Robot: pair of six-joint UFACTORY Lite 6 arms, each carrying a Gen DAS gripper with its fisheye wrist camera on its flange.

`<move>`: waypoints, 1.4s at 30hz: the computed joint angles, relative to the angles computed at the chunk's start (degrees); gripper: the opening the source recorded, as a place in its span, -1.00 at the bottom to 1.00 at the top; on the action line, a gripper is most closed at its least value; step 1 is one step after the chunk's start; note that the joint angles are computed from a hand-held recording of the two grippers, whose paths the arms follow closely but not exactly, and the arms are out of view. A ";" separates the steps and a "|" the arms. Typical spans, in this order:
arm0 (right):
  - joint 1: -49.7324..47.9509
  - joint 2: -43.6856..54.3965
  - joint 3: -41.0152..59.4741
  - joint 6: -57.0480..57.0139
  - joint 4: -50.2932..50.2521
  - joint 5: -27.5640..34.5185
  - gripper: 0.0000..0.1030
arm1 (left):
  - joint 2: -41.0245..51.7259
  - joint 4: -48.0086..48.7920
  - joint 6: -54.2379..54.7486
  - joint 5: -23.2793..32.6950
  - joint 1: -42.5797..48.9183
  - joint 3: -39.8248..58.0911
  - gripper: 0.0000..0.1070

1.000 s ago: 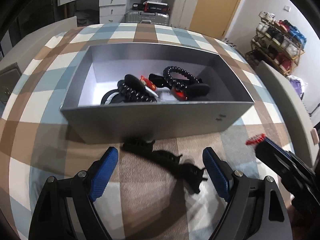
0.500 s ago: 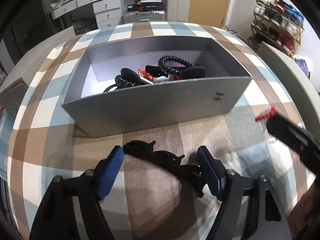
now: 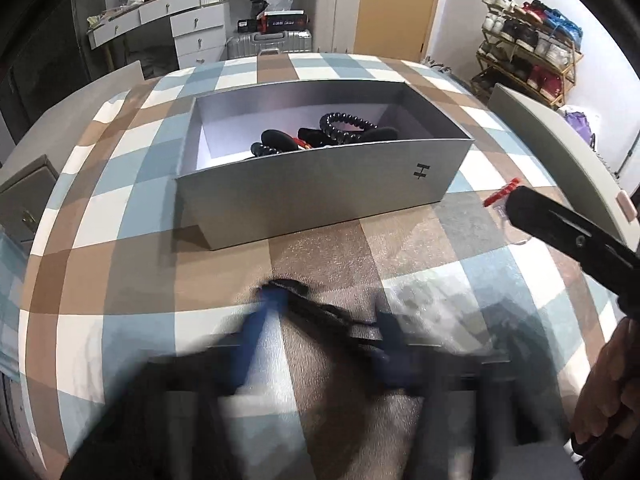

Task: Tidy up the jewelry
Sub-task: 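Grasp the long black hair clip with the left gripper while the right gripper holds the container, then carry the clip and container into the silver box and open both grippers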

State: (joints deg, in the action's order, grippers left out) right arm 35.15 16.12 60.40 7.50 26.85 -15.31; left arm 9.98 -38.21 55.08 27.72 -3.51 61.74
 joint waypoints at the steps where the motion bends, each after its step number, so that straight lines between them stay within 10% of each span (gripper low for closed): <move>1: 0.46 0.09 0.51 -2.55 2.48 0.21 -0.69 | -0.12 0.04 0.10 0.18 0.28 0.12 -0.73; 11: 2.85 1.68 4.64 -17.01 16.38 1.77 -0.69 | 1.33 -5.06 5.97 4.57 4.64 1.50 -0.85; 16: 2.75 2.80 6.19 -19.06 18.28 2.41 -0.69 | 3.97 -2.66 4.93 8.84 5.01 4.13 -0.27; 20: 2.58 3.37 6.55 -18.53 17.79 2.49 -0.69 | 4.45 -3.90 6.97 8.69 4.46 3.83 -0.25; 27: 2.15 3.75 6.55 -16.60 15.80 2.84 -0.69 | 2.17 7.41 -1.48 1.64 -0.51 1.88 -0.75; 42: 1.55 2.92 6.56 -19.98 18.81 2.53 -0.69 | -5.31 1.93 6.11 3.12 2.55 0.46 -0.75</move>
